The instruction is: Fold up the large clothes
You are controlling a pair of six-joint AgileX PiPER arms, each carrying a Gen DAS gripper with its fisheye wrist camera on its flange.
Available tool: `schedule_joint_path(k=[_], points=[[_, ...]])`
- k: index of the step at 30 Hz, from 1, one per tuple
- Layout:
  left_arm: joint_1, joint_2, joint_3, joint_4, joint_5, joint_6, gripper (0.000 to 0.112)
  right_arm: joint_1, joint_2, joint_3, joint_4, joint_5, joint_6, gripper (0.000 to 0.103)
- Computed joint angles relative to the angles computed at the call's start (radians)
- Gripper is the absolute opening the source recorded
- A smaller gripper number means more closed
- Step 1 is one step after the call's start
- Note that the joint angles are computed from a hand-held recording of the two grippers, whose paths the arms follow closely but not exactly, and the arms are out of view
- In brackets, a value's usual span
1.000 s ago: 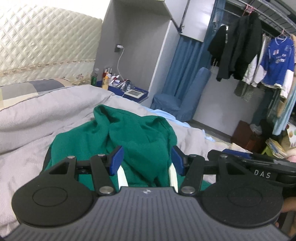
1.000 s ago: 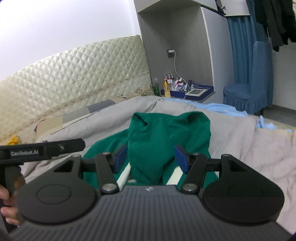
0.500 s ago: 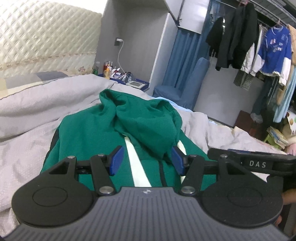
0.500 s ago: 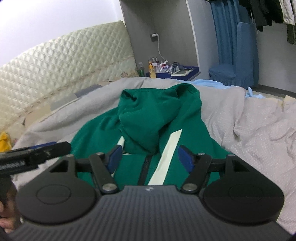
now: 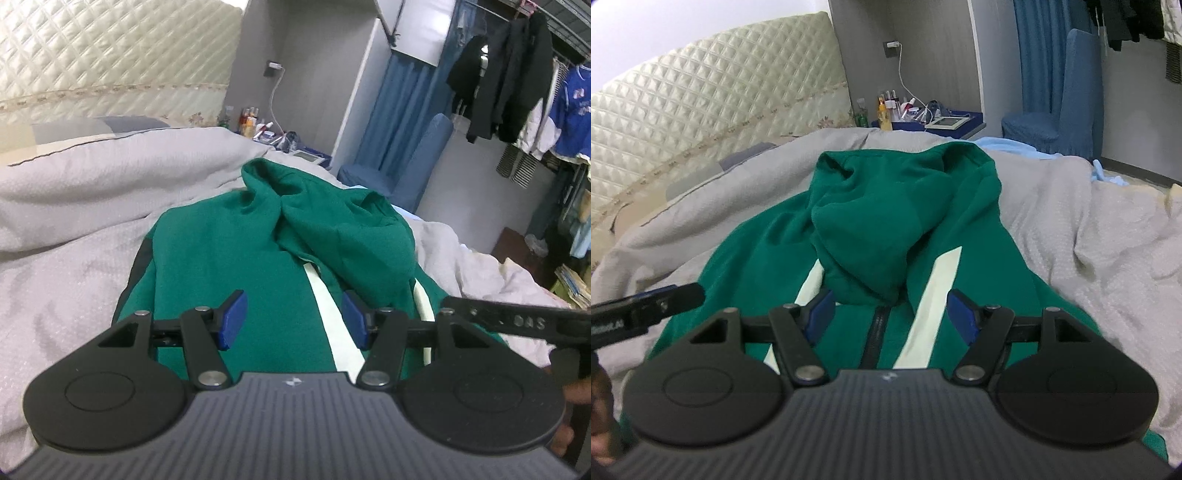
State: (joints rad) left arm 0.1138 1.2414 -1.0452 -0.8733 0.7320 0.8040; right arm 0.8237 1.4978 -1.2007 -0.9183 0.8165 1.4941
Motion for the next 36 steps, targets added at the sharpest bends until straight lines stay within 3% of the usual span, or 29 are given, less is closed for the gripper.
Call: schedule_joint_path(k=[2,3,10,14,23,25,28,30,33,36], points=[[-0.003,0.018,0.003,-0.025,-0.010,0.040,0.063,-0.008,0.027,-0.011,-0.032,-0.005,0.044,0.091],[-0.007,0.029,0.002,-0.022,-0.016,0.040,0.063,-0.016,0.038,-0.014,-0.040,-0.019,0.057,0.095],[0.014,0.080,0.005,-0.044,-0.014,0.051,0.063,-0.081,0.149,-0.094,-0.034,-0.068,0.039,0.095],[0.039,0.090,0.012,-0.072,-0.020,0.060,0.063,-0.133,0.224,-0.129,-0.033,-0.150,0.032,0.095],[0.078,0.111,0.021,-0.104,-0.030,0.035,0.064,-0.181,0.327,-0.182,-0.074,-0.251,0.031,0.094],[0.077,0.111,0.028,-0.108,-0.035,0.029,0.064,-0.168,0.350,-0.223,-0.031,-0.208,-0.056,0.085],[0.071,0.118,0.028,-0.108,-0.043,0.019,0.064,-0.167,0.381,-0.294,0.036,-0.143,-0.199,0.046],[0.067,0.120,0.030,-0.108,-0.050,0.015,0.064,-0.181,0.384,-0.339,0.043,-0.121,-0.244,0.033],[0.063,0.123,0.030,-0.112,-0.059,0.018,0.064,-0.217,0.423,-0.491,0.072,-0.068,-0.410,0.025],[0.060,0.131,0.034,-0.115,-0.073,0.035,0.064,-0.276,0.535,-0.786,0.139,0.002,-0.639,0.024]])
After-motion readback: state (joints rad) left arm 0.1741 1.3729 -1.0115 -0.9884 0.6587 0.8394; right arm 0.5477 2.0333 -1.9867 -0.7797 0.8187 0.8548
